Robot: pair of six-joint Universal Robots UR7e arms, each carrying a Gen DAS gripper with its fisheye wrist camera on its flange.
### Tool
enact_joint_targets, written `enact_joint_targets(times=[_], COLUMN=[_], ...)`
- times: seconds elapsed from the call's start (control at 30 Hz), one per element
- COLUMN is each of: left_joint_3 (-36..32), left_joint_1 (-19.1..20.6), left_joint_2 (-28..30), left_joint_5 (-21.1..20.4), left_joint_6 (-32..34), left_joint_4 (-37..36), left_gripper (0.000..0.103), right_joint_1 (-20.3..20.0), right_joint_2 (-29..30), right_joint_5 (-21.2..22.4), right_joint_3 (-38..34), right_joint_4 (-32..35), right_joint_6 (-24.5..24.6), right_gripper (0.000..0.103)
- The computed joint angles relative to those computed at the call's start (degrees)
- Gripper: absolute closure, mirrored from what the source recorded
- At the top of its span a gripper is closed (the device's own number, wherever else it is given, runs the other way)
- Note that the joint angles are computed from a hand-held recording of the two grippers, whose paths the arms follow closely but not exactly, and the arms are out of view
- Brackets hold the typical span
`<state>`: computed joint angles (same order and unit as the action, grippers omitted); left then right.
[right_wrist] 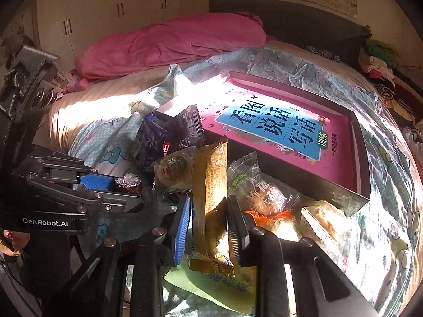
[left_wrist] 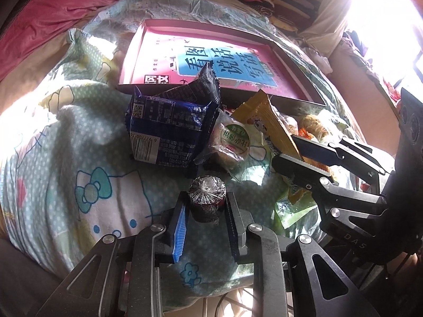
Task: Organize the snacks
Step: 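Lift and carry the chocolate and yellow bar over the pink tray with both tools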
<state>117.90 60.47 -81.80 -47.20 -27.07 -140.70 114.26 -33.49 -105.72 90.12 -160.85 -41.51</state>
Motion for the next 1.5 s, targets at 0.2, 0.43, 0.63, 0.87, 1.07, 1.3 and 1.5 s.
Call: enact_joint_targets(times=[0.2, 0.43, 0.63, 0.87, 1.07, 1.3, 1.5], left_joint_3=[-0.1, 0.3, 1.1, 0.1, -1.7, -4.6, -7.9], left_joint_1=[0.0, -0.1, -1.5, -1.7, -0.8, 0.0, 0.7], left_joint_2=[0.3, 0.0, -0.8, -1.3, -0.4, 0.8, 3.0], left_joint_5=[-0.3, -0.2, 1.4, 2.2, 3.4, 5.5, 6.8], left_joint_6=[0.4, 1.0, 3.0, 4.3, 5.1, 6.7, 9.0], left_joint_4=[0.3, -1.0, -3.7, -5.5, -6.9, -9.5, -12.5], left_gripper=[0.075, 0.075, 0.075, 0.075, 0.075, 0.075, 0.075], right_joint_1=[-0.3, -1.0, -1.9, -3.2, -4.1, -5.0, -5.6], right_joint_2=[2.2, 1.7, -0.5, -0.9, -0.4, 0.6, 1.7], right_joint_5=[-2.2, 1.1, 6.2, 7.4, 7.4, 7.6, 7.3], right_joint_3=[-2.3, -2.9, -2.3, -4.5, -6.7, -9.5, -11.4], right_joint_4=[2.9, 3.1, -0.4, -3.3, -5.1, -4.6, -3.7], right_joint_6=[3.2, 5.7, 8.2, 11.6, 13.2, 13.9, 14.5], right_gripper=[0.075, 0.079, 0.079, 0.079, 0.079, 0.079, 0.079])
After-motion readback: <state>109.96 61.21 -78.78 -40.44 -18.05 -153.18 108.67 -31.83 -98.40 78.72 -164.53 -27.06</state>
